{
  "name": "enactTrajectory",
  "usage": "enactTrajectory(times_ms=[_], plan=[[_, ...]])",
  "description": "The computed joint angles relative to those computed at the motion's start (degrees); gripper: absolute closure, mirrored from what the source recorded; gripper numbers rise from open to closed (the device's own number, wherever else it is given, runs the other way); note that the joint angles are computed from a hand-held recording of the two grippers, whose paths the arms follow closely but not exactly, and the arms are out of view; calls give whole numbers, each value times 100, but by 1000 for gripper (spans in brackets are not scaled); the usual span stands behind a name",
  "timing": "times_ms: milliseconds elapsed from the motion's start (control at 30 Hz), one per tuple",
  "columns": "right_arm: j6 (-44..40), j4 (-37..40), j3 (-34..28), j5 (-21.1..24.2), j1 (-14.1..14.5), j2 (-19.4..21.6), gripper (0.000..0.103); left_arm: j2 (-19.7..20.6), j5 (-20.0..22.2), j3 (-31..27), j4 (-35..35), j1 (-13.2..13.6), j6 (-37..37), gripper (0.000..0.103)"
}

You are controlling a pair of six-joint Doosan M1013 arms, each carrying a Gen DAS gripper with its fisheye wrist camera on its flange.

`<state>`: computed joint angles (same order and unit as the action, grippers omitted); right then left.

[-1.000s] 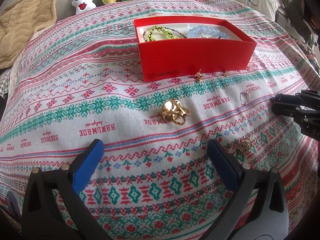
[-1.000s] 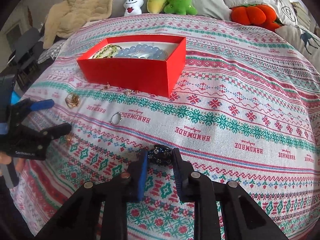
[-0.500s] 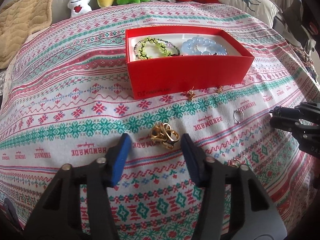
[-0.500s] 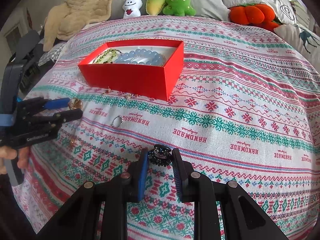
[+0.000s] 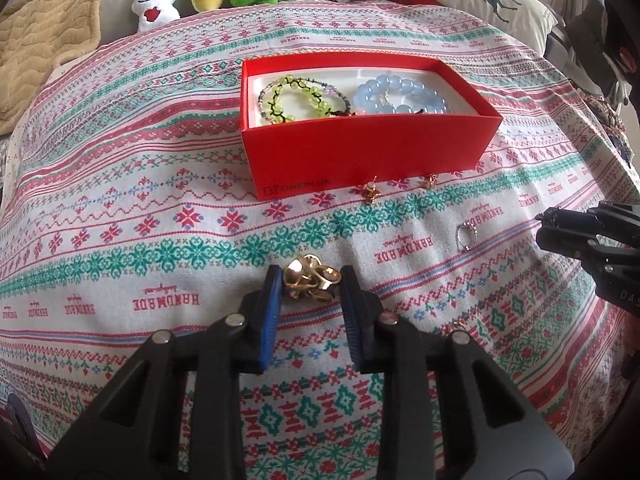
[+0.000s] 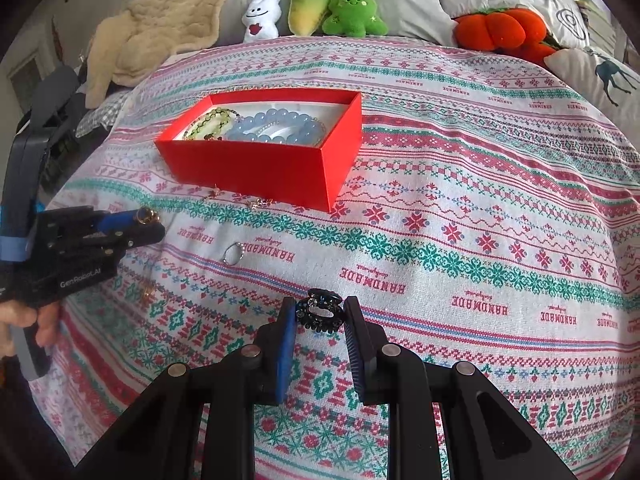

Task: Organize jewelry
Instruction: 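Grasp the gold knot ring with the left tool while the right tool grasps the black hair clip, then lower the gold ring and black clip into the red box and open both tools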

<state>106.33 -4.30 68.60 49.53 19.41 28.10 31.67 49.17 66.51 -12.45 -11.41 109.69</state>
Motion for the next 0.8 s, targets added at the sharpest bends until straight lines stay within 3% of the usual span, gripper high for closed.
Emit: enactTrajectory(times_ms=[800], plan=[[-116, 210, -579, -65, 40, 184, 79, -32, -2, -332, -425, 4, -58, 72]])
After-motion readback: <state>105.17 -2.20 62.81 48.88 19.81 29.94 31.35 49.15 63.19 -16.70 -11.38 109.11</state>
